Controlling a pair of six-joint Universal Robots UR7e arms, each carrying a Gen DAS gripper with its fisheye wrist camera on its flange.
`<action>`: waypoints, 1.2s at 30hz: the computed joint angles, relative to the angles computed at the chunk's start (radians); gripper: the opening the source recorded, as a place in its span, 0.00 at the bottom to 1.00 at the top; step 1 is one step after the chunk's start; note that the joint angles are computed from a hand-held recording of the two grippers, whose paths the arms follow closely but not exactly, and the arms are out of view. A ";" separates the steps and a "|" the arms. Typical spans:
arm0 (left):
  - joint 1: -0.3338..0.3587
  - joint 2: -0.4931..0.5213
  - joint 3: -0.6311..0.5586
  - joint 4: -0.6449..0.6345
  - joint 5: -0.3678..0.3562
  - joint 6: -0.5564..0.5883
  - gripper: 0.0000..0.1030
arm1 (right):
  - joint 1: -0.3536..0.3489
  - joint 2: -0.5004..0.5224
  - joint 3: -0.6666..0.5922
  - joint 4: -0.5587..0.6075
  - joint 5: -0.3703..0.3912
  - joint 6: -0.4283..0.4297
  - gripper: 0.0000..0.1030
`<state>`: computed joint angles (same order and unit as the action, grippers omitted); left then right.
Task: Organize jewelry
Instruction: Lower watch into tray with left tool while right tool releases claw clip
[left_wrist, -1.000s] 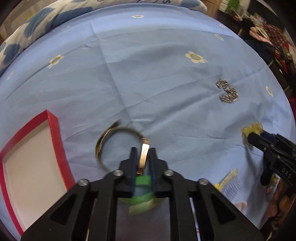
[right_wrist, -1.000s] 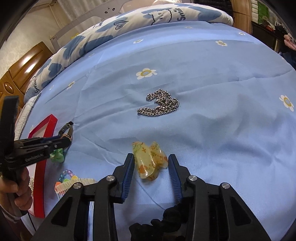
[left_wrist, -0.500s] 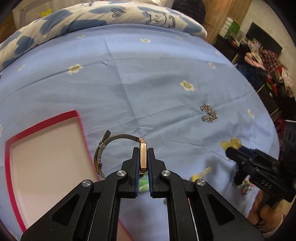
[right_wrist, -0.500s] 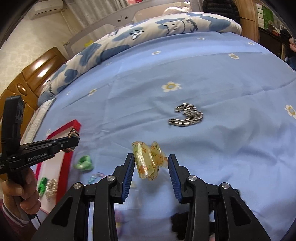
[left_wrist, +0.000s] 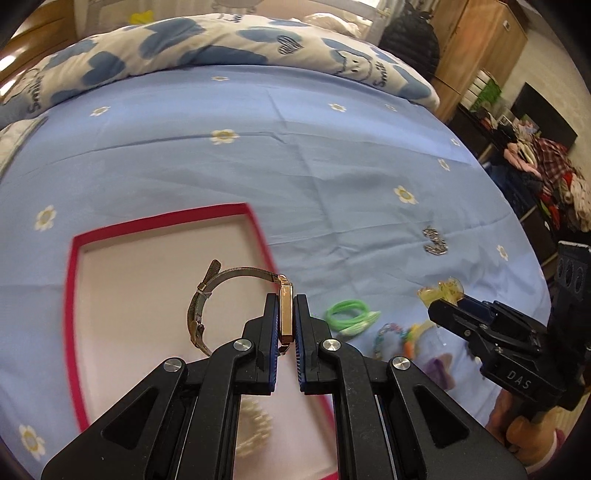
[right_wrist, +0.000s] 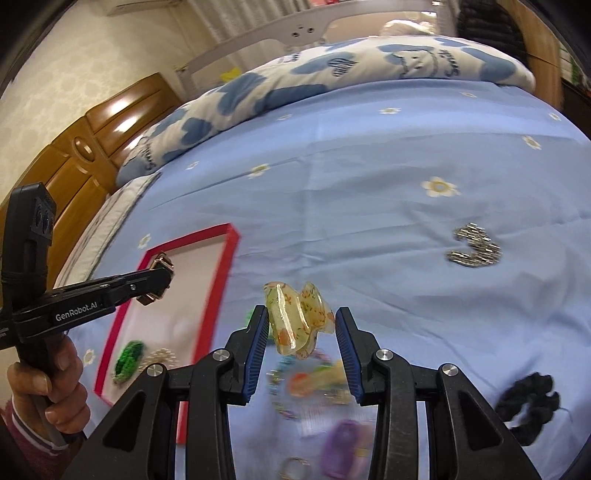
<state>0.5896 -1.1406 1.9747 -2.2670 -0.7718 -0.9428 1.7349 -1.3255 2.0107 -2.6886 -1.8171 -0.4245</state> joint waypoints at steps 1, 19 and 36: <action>-0.003 -0.015 0.011 0.015 0.006 -0.016 0.06 | 0.009 0.007 0.001 0.000 0.003 0.000 0.36; 0.039 -0.190 0.123 0.158 0.047 -0.162 0.06 | 0.134 0.189 -0.041 0.013 0.062 0.000 0.36; 0.151 -0.138 0.104 0.148 0.032 -0.113 0.06 | 0.152 0.386 -0.163 0.030 -0.023 0.002 0.37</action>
